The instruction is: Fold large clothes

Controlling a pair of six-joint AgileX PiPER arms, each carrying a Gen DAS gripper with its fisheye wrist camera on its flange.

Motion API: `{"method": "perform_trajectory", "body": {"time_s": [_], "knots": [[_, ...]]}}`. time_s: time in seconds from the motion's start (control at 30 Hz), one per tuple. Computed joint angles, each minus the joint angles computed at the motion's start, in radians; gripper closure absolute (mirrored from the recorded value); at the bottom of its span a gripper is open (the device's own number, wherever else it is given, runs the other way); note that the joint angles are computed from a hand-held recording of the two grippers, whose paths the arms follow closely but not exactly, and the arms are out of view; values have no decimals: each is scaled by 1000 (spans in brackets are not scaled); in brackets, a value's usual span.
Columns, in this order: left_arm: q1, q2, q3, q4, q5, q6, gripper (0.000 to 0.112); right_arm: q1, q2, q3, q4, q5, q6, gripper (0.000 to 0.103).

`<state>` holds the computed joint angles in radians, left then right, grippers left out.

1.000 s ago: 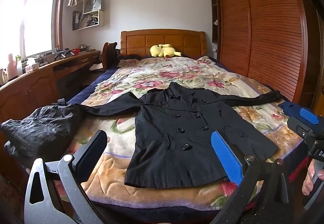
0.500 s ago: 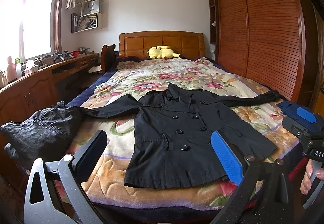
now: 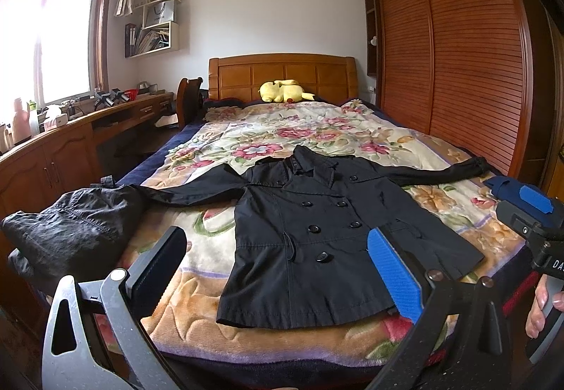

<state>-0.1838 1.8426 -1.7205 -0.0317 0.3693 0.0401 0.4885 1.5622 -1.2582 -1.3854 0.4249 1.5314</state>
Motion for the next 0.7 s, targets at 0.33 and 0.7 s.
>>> {"method": "perform_trajectory", "body": {"time_s": [0.33,0.7], "knots": [[6,18,-16,-10,4,2,9,0,5,-8,2,-1,0,0],[7,18,-16,-16,4,9,9,-5,4,-3,-16,-9,19,0]]}}
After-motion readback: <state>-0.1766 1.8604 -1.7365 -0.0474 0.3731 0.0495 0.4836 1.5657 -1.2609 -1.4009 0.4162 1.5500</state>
